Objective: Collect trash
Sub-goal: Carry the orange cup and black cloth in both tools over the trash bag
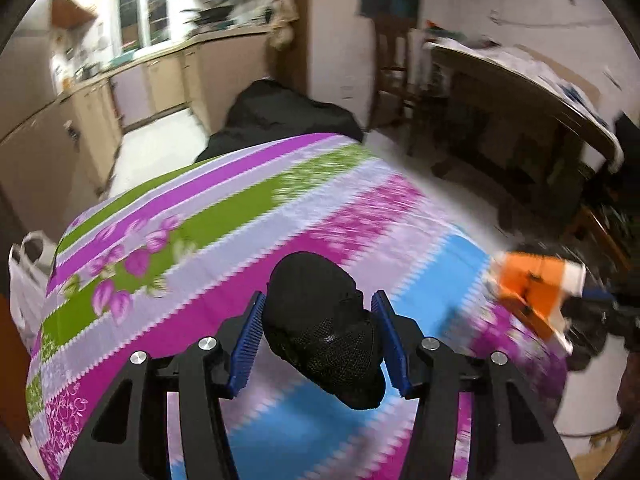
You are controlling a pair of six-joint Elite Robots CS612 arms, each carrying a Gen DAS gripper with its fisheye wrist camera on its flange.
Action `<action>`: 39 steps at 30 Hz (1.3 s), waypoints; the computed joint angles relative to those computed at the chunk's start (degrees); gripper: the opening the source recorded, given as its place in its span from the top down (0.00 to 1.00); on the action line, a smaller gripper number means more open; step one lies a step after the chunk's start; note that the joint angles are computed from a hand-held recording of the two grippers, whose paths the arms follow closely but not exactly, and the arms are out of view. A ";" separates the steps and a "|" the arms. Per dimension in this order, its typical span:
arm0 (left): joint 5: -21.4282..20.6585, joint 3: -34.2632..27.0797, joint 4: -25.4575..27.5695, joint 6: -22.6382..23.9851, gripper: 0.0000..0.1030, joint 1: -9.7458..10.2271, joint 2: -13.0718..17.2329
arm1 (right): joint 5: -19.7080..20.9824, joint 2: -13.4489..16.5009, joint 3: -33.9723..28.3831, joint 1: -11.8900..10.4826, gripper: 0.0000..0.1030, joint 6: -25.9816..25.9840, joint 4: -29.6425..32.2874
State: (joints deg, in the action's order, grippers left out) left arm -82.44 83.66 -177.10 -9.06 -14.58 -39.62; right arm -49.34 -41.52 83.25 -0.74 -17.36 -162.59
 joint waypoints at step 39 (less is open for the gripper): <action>-11.30 -25.71 25.18 22.17 0.46 -11.98 12.24 | -27.04 -4.98 1.26 -6.87 0.91 -0.13 7.19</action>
State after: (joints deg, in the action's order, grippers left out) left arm -93.74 57.94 -151.92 13.11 -26.57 -27.37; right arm -76.38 -46.50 84.51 -7.61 -17.49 -155.40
